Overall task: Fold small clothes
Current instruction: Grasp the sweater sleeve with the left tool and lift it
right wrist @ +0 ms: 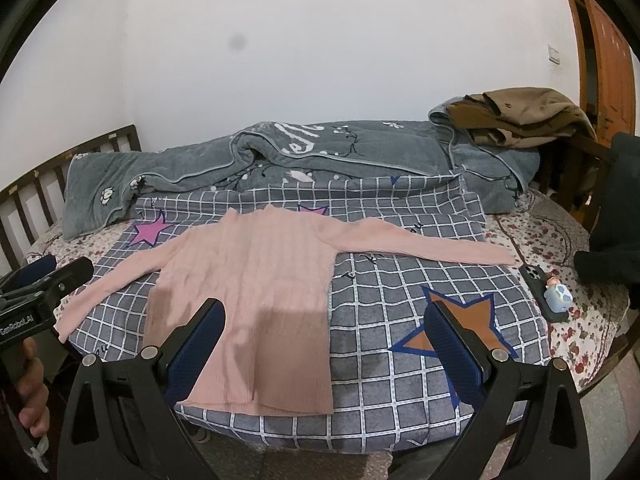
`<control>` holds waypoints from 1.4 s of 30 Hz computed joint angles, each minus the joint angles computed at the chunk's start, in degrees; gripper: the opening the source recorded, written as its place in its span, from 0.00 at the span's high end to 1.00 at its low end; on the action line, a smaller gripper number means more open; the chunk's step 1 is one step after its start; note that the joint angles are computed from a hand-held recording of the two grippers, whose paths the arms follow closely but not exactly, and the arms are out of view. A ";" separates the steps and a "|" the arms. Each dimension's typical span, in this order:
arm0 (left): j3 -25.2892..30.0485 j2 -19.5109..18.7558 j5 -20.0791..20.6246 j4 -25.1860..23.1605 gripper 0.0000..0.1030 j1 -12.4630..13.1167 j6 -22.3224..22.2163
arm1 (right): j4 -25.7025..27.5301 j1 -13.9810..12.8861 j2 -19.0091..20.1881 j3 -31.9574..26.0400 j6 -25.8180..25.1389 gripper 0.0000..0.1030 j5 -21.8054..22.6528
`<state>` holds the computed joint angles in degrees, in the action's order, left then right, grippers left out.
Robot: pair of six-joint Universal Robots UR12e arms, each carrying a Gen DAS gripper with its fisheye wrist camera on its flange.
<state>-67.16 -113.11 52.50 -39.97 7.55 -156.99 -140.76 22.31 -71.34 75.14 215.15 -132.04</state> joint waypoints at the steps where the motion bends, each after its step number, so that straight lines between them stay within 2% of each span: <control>1: 0.16 -0.23 -0.08 -0.25 0.00 0.04 -0.02 | 0.00 -0.11 0.02 -0.01 -0.14 0.05 0.41; 6: 1.15 -2.37 1.76 1.11 0.00 0.28 -3.72 | 0.56 -0.92 0.81 -0.61 -0.18 0.05 2.59; 12: 5.98 -7.00 2.98 -4.40 0.00 1.40 -4.93 | 1.68 -1.00 3.05 -2.13 -1.39 0.05 1.23; 17: 9.57 -11.38 3.78 -5.75 0.01 2.80 -10.16 | 0.55 -1.61 5.25 -3.34 -3.47 0.05 4.67; 22: 15.80 -16.78 5.30 -8.74 0.01 3.92 -14.32 | 1.63 -2.26 8.17 -5.92 -4.18 0.05 8.35; 24: 18.55 -18.91 6.97 -10.83 0.05 4.41 -16.37 | 1.65 -2.93 9.03 -6.73 -3.16 0.07 12.18; 27: 21.16 -21.41 7.25 -12.23 0.11 5.54 -20.92 | 1.07 -3.36 10.24 -7.51 -2.51 0.07 14.24; 29: 21.66 -22.57 6.81 -11.19 0.13 6.39 -24.59 | 2.08 -3.61 10.99 -8.27 -2.65 0.07 15.66; 30: 22.76 -23.48 6.67 -12.12 0.15 6.80 -25.99 | 2.83 -3.73 11.30 -8.67 -2.57 0.07 16.47; 31: 23.48 -24.16 6.35 -12.14 0.21 7.08 -27.03 | 3.36 -3.91 11.59 -8.91 -2.34 0.07 17.64; 33: 24.23 -25.25 5.20 -10.29 0.22 7.71 -29.68 | 3.59 -4.27 11.93 -9.02 -1.66 0.07 19.96; 35: 25.66 -26.35 3.59 -10.09 0.22 8.09 -30.59 | 4.13 -4.50 12.41 -9.44 -1.25 0.07 21.87; 39: 27.22 -27.39 3.84 -10.22 0.24 8.17 -31.64 | 5.14 -4.45 13.47 -10.93 -1.56 0.07 22.02; 42: 27.97 -27.91 5.22 -9.82 0.32 8.06 -32.65 | 4.51 -4.45 13.73 -11.28 -2.11 0.07 22.14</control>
<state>-39.18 -141.02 57.72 -49.79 15.61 -189.64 -136.25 17.87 -57.61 63.86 213.05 -109.90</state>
